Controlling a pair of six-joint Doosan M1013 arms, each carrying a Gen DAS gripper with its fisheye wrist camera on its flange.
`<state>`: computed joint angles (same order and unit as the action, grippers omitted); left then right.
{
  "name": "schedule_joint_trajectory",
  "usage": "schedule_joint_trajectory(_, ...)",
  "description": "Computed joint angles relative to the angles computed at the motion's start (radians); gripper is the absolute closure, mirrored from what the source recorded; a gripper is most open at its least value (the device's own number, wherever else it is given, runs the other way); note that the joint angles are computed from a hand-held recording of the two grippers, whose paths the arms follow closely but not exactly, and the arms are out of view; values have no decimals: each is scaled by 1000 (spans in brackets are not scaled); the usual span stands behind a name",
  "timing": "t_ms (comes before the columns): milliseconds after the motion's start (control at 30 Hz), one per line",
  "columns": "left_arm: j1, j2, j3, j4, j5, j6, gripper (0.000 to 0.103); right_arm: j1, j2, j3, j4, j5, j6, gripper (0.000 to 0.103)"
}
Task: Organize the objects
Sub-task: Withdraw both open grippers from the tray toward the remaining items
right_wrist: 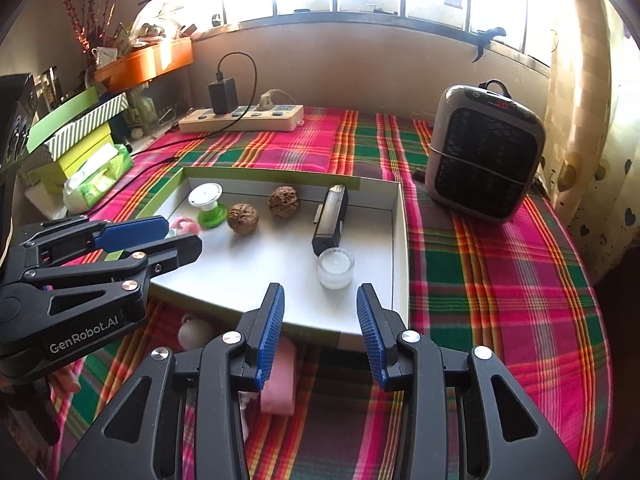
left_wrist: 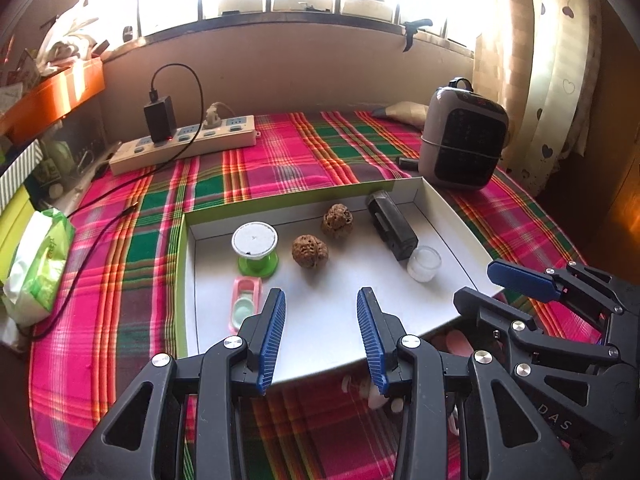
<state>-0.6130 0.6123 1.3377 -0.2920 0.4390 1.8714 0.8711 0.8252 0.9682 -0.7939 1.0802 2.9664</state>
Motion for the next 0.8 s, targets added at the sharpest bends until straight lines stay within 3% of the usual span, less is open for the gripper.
schedule_joint_trajectory(467, 4, -59, 101, -65, -63, 54, 67, 29, -6, 6, -29, 10, 30, 64)
schedule_joint_trajectory(600, 15, -74, 130, -183, -69, 152, 67, 36, -11, 16, -35, 9, 43, 64)
schedule_joint_trajectory(800, 24, -89, 165, -246, -73, 204, 67, 46, -17, 31, -36, 17, 56, 63)
